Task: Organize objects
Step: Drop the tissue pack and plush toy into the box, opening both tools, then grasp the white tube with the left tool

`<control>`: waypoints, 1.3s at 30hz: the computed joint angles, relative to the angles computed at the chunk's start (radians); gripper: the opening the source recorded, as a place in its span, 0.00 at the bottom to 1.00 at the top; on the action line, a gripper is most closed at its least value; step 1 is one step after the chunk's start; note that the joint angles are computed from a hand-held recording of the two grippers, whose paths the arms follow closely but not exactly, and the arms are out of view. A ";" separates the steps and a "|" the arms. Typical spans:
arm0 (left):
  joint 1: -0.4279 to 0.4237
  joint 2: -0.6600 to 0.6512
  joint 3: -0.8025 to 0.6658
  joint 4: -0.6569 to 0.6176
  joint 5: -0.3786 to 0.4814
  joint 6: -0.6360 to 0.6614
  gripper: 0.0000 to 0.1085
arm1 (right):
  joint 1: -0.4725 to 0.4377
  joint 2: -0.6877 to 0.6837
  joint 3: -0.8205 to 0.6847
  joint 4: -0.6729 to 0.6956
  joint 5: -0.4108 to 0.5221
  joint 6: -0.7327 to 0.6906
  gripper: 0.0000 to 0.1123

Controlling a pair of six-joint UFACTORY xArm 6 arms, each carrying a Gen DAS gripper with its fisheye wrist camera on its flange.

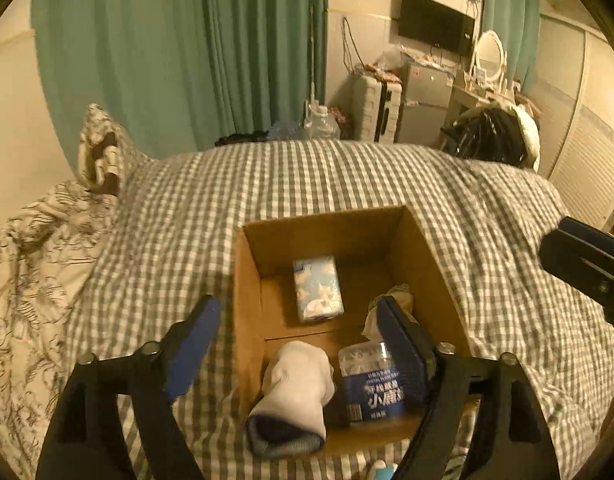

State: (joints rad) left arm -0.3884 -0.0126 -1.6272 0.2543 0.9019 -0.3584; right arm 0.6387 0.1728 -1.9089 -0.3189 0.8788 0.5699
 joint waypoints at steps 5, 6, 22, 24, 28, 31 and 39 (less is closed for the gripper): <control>-0.024 -0.116 0.061 0.058 0.011 -0.061 0.87 | 0.048 -0.105 0.044 -0.100 0.062 0.036 0.67; -0.035 -0.146 0.082 0.078 0.017 -0.079 0.89 | 0.064 -0.146 0.081 -0.130 0.072 0.052 0.68; -0.177 -0.502 0.546 0.183 0.075 -0.279 0.94 | 0.243 -0.431 0.509 -0.248 0.186 0.241 0.75; -0.191 -0.519 0.606 0.175 0.074 -0.294 0.94 | 0.243 -0.447 0.568 -0.227 0.181 0.256 0.75; -0.218 -0.538 0.691 0.158 0.061 -0.306 0.94 | 0.239 -0.448 0.640 -0.184 0.179 0.261 0.75; -0.239 -0.549 0.747 0.133 0.043 -0.312 0.94 | 0.231 -0.445 0.673 -0.167 0.177 0.264 0.75; -0.302 -0.511 0.798 0.075 0.014 -0.254 0.89 | 0.199 -0.432 0.711 -0.104 0.156 0.262 0.75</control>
State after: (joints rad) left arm -0.6906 -0.5233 -0.8290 0.3293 0.9163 -0.6124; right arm 0.8376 -0.2593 -1.1980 -0.4233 1.0347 0.8320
